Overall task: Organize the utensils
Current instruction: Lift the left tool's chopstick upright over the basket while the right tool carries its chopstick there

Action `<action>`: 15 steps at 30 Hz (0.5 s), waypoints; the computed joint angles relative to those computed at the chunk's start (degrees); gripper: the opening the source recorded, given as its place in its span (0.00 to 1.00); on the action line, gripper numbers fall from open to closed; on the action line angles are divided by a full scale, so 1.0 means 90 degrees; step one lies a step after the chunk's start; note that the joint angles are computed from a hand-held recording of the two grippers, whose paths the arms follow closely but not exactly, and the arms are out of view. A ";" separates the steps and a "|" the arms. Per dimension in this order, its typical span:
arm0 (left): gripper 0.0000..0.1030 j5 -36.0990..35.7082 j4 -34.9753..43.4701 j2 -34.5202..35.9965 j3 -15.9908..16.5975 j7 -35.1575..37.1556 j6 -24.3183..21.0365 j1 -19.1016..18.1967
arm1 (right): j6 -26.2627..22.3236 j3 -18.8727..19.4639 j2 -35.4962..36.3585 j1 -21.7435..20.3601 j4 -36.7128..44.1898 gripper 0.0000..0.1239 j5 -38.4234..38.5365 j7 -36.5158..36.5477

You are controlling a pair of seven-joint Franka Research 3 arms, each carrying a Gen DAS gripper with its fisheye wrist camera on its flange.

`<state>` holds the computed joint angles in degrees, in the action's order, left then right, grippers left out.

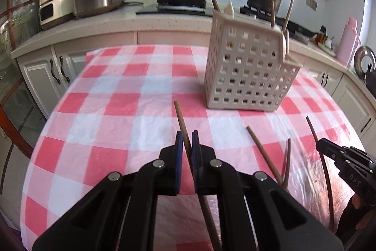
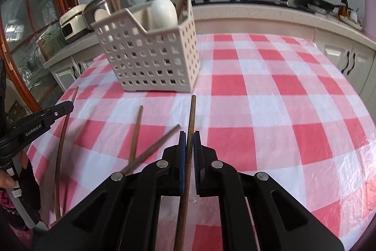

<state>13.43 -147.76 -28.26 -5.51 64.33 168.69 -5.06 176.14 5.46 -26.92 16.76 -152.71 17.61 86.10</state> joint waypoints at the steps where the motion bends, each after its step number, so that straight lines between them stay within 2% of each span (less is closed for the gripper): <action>1: 0.07 0.0035 -0.0037 -0.0075 -0.0045 -0.0061 0.0069 0.0076 | 0.0017 -0.0016 -0.0026 0.0034 0.0002 0.05 0.0006 -0.0016; 7: 0.06 0.0148 -0.0144 -0.0375 -0.0047 -0.0142 0.0327 0.0185 | 0.0213 -0.0031 -0.0147 0.0170 -0.0024 0.05 0.0050 -0.0054; 15: 0.06 0.0183 -0.0284 -0.0677 -0.0022 -0.0210 0.0667 0.0181 | 0.0426 0.0119 -0.0351 0.0131 -0.0008 0.05 -0.0038 -0.0063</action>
<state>15.08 -150.32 -34.35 -5.70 62.45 174.69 -3.43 179.97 6.54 -30.07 17.94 -152.79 17.27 85.53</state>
